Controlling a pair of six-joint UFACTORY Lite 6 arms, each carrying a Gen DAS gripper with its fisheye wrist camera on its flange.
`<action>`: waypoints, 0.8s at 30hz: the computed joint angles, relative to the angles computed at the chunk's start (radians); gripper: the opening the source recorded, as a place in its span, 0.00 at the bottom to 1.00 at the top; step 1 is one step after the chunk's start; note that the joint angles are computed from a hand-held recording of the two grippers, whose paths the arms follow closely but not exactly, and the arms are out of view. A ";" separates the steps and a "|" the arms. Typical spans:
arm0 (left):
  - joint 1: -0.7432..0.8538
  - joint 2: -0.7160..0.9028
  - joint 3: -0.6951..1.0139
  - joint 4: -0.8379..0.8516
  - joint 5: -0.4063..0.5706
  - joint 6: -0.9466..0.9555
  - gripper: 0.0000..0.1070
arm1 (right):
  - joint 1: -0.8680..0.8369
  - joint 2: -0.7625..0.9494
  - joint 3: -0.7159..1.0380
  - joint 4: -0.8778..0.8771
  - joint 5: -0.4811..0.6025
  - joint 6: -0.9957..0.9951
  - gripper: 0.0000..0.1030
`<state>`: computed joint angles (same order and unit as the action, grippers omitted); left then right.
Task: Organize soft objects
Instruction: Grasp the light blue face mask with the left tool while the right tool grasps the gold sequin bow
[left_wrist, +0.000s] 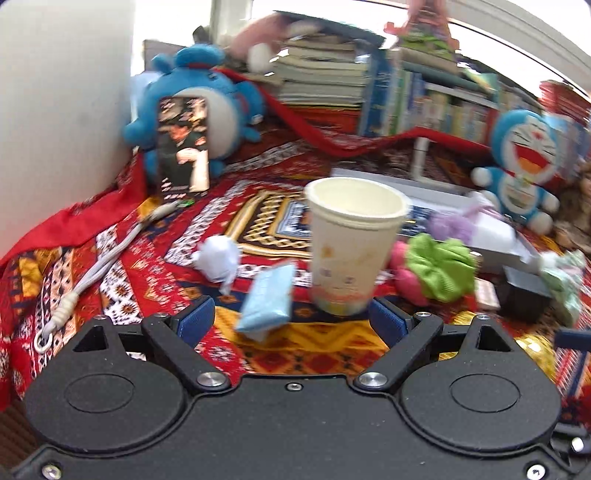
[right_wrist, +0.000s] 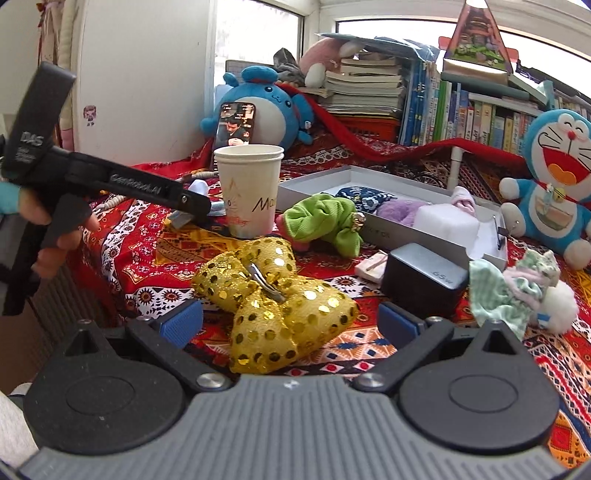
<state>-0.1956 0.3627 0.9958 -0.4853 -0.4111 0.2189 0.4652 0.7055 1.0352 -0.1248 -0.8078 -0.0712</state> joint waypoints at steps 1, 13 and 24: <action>0.016 0.020 0.021 0.017 0.008 -0.032 0.84 | 0.004 0.005 0.007 0.007 0.000 -0.006 1.00; 0.122 0.203 0.225 0.269 0.130 -0.373 0.78 | 0.042 0.067 0.081 0.107 0.004 -0.104 1.00; 0.112 0.198 0.221 0.277 0.147 -0.323 0.35 | 0.042 0.095 0.125 0.051 0.044 -0.052 1.00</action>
